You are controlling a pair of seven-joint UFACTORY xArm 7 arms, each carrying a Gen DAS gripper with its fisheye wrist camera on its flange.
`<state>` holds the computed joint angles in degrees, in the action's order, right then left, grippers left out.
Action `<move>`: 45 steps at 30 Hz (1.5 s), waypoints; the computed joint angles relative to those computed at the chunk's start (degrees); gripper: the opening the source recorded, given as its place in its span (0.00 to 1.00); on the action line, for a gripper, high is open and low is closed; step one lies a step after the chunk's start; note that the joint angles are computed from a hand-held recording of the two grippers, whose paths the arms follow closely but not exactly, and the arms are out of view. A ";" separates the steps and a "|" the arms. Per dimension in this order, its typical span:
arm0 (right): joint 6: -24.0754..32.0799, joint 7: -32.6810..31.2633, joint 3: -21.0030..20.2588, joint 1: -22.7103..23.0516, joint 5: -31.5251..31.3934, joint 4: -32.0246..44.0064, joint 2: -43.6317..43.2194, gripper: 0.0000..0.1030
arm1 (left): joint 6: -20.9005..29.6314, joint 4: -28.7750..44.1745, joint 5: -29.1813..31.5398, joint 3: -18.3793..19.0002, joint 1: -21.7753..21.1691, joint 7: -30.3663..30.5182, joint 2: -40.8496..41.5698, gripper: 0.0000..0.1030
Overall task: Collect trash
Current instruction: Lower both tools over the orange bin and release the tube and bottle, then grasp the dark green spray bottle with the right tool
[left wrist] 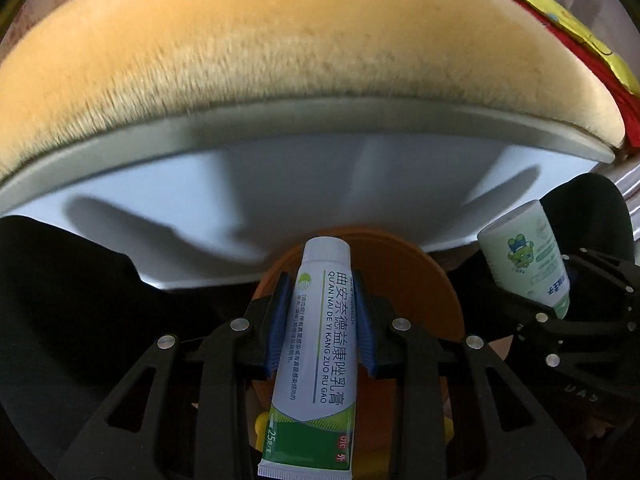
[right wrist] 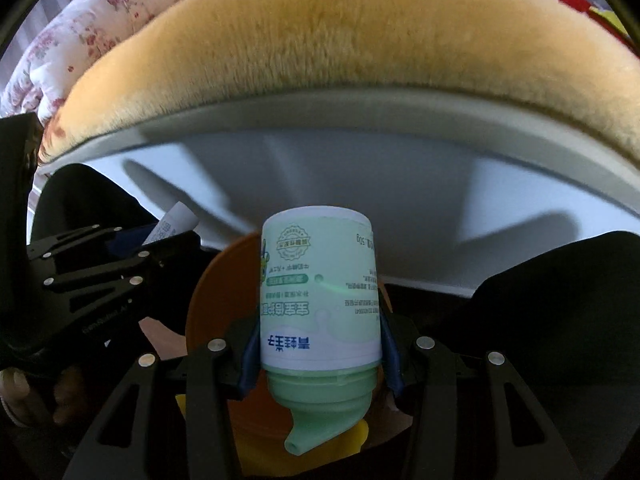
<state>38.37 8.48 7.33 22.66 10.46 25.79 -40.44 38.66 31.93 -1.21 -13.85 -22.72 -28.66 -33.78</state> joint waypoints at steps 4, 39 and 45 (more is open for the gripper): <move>0.40 0.10 -0.04 0.02 0.10 0.11 1.03 0.46 | 0.53 -0.64 -1.00 0.75 -0.48 0.56 -0.11 0.29; -0.86 -5.54 -6.92 -0.78 4.97 22.37 7.38 0.67 | -2.18 -2.72 2.38 -1.21 0.53 -1.07 -9.00 0.71; 12.82 -8.26 -12.72 -1.14 17.87 43.11 26.18 0.63 | -3.78 -3.82 1.24 -0.05 0.09 -0.17 -9.29 0.71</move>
<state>51.19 0.21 -5.38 21.53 28.33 68.90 -14.26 34.88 28.11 0.02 -13.91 -22.63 -28.83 -43.08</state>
